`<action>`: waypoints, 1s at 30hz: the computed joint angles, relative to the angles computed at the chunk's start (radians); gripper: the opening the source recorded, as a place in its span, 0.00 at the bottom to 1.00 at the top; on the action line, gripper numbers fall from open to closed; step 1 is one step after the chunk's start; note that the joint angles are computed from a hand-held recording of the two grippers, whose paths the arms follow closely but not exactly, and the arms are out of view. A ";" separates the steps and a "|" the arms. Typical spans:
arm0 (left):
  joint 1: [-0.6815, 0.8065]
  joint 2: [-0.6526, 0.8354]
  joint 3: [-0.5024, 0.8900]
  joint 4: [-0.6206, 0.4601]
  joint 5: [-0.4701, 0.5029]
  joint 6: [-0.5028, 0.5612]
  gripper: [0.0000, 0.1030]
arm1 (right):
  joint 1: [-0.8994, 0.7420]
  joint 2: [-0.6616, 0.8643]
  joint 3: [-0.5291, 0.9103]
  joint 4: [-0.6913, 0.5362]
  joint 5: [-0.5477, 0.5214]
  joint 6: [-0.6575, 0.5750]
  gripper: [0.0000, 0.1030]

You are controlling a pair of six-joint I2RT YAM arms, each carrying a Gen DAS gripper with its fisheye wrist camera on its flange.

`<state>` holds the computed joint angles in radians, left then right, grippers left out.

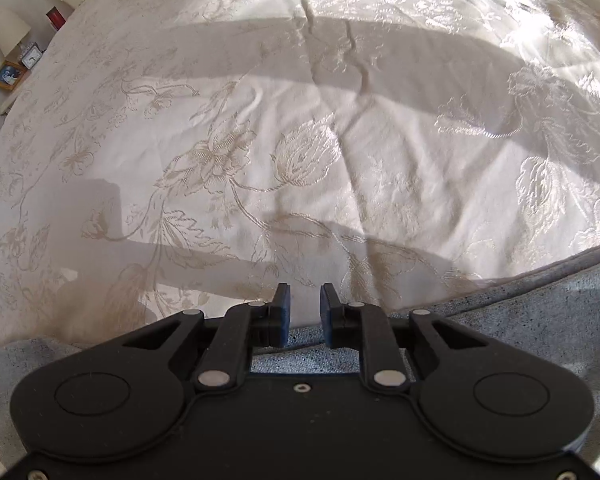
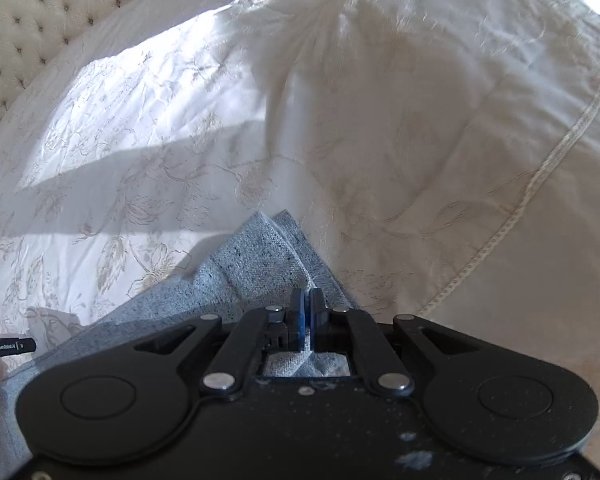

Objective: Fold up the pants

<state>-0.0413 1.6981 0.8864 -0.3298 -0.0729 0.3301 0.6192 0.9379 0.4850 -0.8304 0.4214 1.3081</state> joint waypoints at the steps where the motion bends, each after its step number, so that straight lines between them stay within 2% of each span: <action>1: -0.004 -0.021 -0.005 -0.007 0.007 -0.003 0.27 | 0.022 -0.039 0.016 -0.060 0.010 0.032 0.03; 3: 0.001 -0.039 -0.012 -0.010 0.013 0.006 0.27 | -0.007 -0.061 0.004 -0.079 -0.017 0.023 0.04; 4: 0.004 -0.046 -0.012 -0.019 0.016 0.005 0.27 | -0.042 -0.056 -0.022 -0.049 -0.039 -0.012 0.05; 6: 0.016 -0.052 -0.003 -0.049 0.028 0.001 0.27 | -0.131 0.008 -0.067 0.023 -0.097 -0.109 0.15; 7: 0.027 -0.051 0.004 -0.064 0.036 0.001 0.27 | -0.189 0.046 -0.076 0.056 -0.125 -0.162 0.16; 9: 0.050 -0.070 -0.006 -0.077 0.055 0.011 0.27 | -0.252 -0.010 -0.097 0.092 -0.139 -0.207 0.21; 11: 0.065 -0.098 -0.027 -0.078 0.058 0.028 0.27 | -0.288 -0.120 -0.134 0.156 -0.128 -0.250 0.34; 13: 0.081 -0.117 -0.043 -0.084 0.053 0.042 0.27 | -0.346 -0.087 -0.132 0.236 -0.160 -0.332 0.37; 17: 0.132 -0.137 -0.052 -0.115 0.072 0.065 0.27 | -0.479 0.094 -0.115 0.432 -0.306 -0.506 0.37; 22: 0.196 -0.160 -0.077 -0.125 0.069 0.112 0.27 | -0.540 0.223 -0.102 0.548 -0.454 -0.558 0.36; 23: 0.209 -0.160 -0.079 -0.129 0.069 0.115 0.27 | -0.542 0.209 -0.107 0.539 -0.485 -0.559 0.34; 24: 0.221 -0.161 -0.081 -0.132 0.069 0.117 0.27 | -0.546 0.224 -0.105 0.550 -0.505 -0.565 0.24; 25: 0.238 -0.163 -0.083 -0.136 0.071 0.120 0.27 | -0.535 0.242 -0.101 0.567 -0.506 -0.568 0.11; 26: 0.251 -0.166 -0.085 -0.138 0.075 0.123 0.27 | -0.524 0.248 -0.092 0.564 -0.497 -0.570 0.05; 30: 0.296 -0.175 -0.093 -0.133 0.080 0.143 0.27 | -0.466 0.257 -0.065 0.602 -0.362 -0.537 0.04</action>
